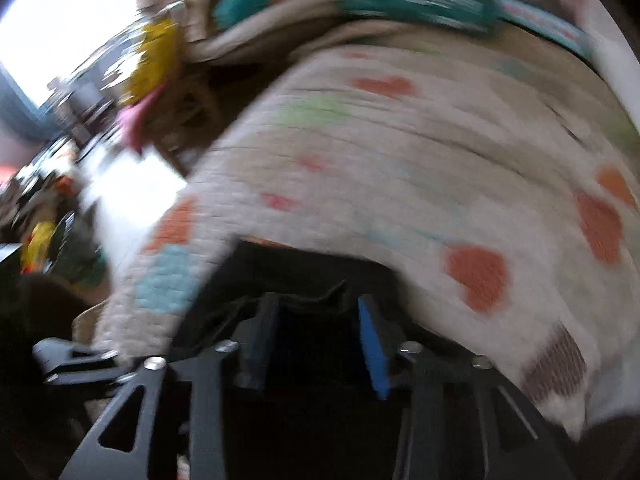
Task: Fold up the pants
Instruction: 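Fold the pants over with the left gripper toward the right gripper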
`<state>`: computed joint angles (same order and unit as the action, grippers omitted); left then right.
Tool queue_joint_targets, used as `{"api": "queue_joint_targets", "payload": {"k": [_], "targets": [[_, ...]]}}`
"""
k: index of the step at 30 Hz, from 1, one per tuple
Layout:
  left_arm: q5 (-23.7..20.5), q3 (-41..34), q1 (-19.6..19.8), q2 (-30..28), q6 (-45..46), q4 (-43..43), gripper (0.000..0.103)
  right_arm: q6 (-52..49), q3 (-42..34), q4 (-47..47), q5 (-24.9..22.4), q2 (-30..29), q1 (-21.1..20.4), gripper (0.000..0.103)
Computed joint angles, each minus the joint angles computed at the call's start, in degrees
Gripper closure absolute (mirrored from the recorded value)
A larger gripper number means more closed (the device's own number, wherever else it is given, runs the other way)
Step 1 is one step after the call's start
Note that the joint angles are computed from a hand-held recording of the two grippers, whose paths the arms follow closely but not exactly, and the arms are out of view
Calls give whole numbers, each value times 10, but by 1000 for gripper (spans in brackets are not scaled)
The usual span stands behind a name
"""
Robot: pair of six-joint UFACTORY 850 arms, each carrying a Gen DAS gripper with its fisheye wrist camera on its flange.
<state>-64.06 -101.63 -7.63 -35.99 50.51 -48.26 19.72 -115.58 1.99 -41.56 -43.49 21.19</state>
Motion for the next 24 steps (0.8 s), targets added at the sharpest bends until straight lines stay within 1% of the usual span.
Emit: {"api": "queue_joint_targets", "payload": {"k": [1,2,4,5,6,7,8,10,11,13,14,15,16,17,18,19,20,21,22,23,24], "targets": [[-23,9,4,10,25,-6,64,24,25,-16,7,15,-2,49],[-36,18,9,21,44,-11,63,62,52,-44,9,33,-6,49],[-54,26,25,34,69,-25,61,136,81,-108,-3,57,-9,49],[-55,24,33,36,70,-31,61,161,91,-127,-2,68,-10,49],[-47,23,41,37,64,-35,59,189,103,-144,11,82,-10,49],[-26,19,49,35,45,-35,55,203,108,-147,26,92,-8,49],[-9,10,54,28,23,-30,55,206,109,-144,39,98,-6,49],[31,-17,57,1,-48,-1,55,190,101,-126,58,102,4,49],[45,-26,57,-11,-67,3,55,171,96,-103,66,100,11,49],[58,-44,51,-34,-88,20,55,129,88,-42,83,90,23,49],[59,-46,43,-40,-96,29,55,90,89,13,92,86,23,49],[57,-40,38,-41,-97,37,55,63,93,70,100,79,25,49],[59,-26,33,-35,-93,46,55,47,100,102,101,76,24,49],[70,-3,25,-24,-82,60,55,55,101,111,88,68,26,49],[77,19,22,-13,-67,69,55,81,107,95,70,63,27,49],[91,44,19,1,-50,76,55,107,116,75,60,64,28,55],[129,84,13,25,-10,79,55,124,134,69,56,69,28,65],[159,113,10,44,25,73,55,135,158,64,68,84,27,66],[180,133,8,57,54,75,55,160,157,35,55,86,27,65],[185,142,7,64,68,79,55,199,148,-18,19,85,31,55],[184,148,9,70,81,78,55,227,127,-68,-31,76,37,47]]}}
